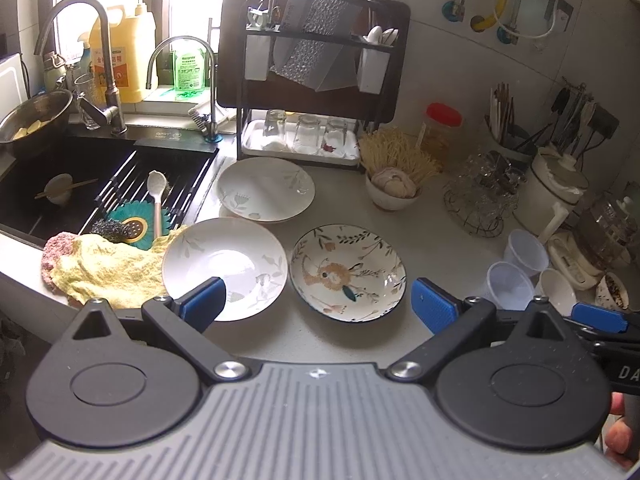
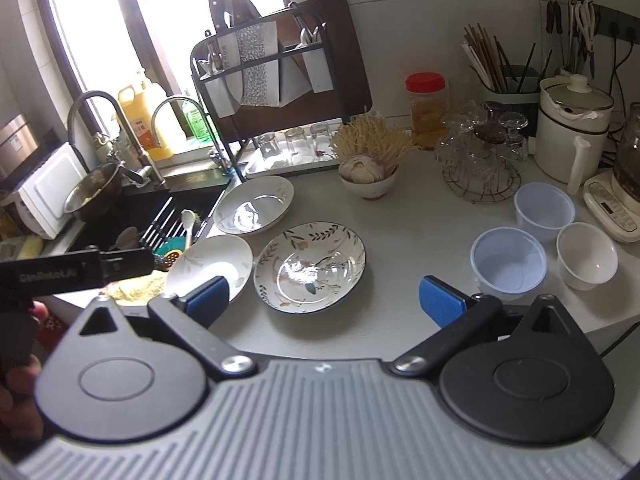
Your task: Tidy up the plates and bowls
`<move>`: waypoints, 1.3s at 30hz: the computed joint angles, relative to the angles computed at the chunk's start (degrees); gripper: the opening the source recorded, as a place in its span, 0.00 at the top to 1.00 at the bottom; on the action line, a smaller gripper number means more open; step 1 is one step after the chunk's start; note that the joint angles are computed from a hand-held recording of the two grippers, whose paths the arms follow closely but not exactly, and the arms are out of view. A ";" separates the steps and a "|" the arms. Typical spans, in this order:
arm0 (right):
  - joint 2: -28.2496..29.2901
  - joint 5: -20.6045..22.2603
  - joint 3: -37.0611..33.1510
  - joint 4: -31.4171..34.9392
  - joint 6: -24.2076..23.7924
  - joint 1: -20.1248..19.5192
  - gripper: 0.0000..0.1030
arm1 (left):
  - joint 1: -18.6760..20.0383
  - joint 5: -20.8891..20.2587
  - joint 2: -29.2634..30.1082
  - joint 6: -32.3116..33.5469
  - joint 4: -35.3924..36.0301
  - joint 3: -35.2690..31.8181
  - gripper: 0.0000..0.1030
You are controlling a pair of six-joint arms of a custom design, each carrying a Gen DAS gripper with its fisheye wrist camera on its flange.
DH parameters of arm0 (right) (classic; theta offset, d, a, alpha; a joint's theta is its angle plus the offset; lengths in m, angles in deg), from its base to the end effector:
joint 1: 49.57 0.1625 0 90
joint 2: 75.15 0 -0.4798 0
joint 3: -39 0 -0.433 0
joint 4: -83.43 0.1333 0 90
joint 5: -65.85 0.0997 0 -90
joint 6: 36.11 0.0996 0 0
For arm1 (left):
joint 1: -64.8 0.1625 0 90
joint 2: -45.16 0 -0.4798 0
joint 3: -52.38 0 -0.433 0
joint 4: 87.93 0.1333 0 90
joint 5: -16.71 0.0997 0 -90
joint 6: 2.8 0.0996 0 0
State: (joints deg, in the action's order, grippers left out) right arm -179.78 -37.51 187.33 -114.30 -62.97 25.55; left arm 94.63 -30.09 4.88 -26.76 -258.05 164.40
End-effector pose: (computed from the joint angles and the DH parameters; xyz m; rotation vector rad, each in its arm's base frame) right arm 0.0237 -0.3401 0.3748 0.0712 -2.2632 1.2251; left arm -0.4298 -0.4787 0.0042 0.7236 2.4516 -0.8167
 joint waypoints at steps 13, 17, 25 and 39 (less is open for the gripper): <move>-0.49 2.17 0.31 -0.10 -0.17 -1.18 0.00 | 0.27 -0.76 -0.23 -0.88 0.04 0.61 0.02; -0.92 2.98 0.63 -0.39 -0.13 -1.68 0.00 | 0.15 -0.85 -0.25 -1.63 0.95 0.59 0.02; -1.88 3.96 0.44 1.97 -0.46 -2.25 0.00 | 0.02 -0.65 -0.51 -2.36 1.47 0.76 0.02; -5.21 6.04 0.41 5.65 -1.27 -3.78 0.00 | -0.78 -1.65 -0.35 -4.37 2.03 1.00 0.02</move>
